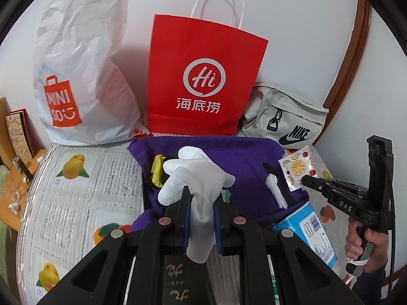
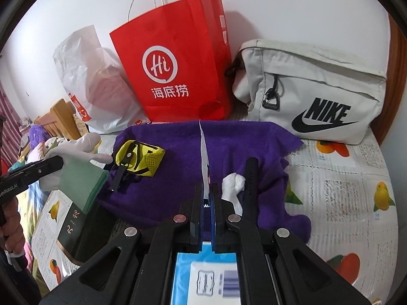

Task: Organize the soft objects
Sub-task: 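Carry the glove with the left gripper while the right gripper carries the sachet to the purple towel, then open the left gripper to drop the glove while the right gripper releases the sachet on the towel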

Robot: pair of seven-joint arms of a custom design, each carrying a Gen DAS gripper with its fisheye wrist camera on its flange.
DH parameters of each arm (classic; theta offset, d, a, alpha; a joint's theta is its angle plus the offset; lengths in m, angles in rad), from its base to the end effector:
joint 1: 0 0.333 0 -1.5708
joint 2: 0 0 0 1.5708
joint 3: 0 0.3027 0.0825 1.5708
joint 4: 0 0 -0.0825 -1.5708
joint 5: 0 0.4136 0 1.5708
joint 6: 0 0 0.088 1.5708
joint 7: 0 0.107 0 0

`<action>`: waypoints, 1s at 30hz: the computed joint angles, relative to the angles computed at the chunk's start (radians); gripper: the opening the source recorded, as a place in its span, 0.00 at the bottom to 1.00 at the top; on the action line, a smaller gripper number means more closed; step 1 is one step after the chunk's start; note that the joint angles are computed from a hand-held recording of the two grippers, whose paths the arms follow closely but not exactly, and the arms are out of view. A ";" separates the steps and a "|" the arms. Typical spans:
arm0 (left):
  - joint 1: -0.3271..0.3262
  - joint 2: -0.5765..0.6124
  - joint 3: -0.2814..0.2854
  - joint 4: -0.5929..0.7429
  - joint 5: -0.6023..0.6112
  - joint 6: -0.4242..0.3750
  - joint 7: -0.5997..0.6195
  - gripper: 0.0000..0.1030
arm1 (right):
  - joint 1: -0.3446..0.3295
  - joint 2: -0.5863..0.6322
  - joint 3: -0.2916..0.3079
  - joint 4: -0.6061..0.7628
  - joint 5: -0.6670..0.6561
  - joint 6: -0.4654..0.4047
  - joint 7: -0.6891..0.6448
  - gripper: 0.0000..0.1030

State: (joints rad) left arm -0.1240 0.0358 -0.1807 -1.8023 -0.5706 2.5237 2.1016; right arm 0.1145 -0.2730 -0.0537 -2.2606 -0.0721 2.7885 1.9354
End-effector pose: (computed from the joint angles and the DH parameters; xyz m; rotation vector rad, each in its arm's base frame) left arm 0.6215 -0.1882 0.5746 -1.4015 2.3093 -1.1293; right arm 0.5464 0.0346 0.5431 -1.4854 1.9139 -0.5944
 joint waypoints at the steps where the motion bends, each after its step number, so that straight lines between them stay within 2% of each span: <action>1: -0.002 0.008 -0.001 0.009 0.006 0.000 -0.004 0.14 | 0.006 0.011 -0.006 0.008 0.011 0.001 -0.011 0.04; 11: -0.008 0.105 -0.020 0.105 0.044 -0.017 -0.032 0.14 | 0.023 0.088 -0.028 0.064 0.136 -0.038 -0.107 0.04; 23: -0.015 0.207 -0.038 0.192 0.106 -0.055 -0.058 0.15 | 0.018 0.150 -0.021 0.116 0.267 -0.107 -0.215 0.04; 30: -0.026 0.276 -0.034 0.250 0.176 -0.089 -0.114 0.16 | -0.004 0.193 -0.006 0.154 0.274 -0.152 -0.223 0.05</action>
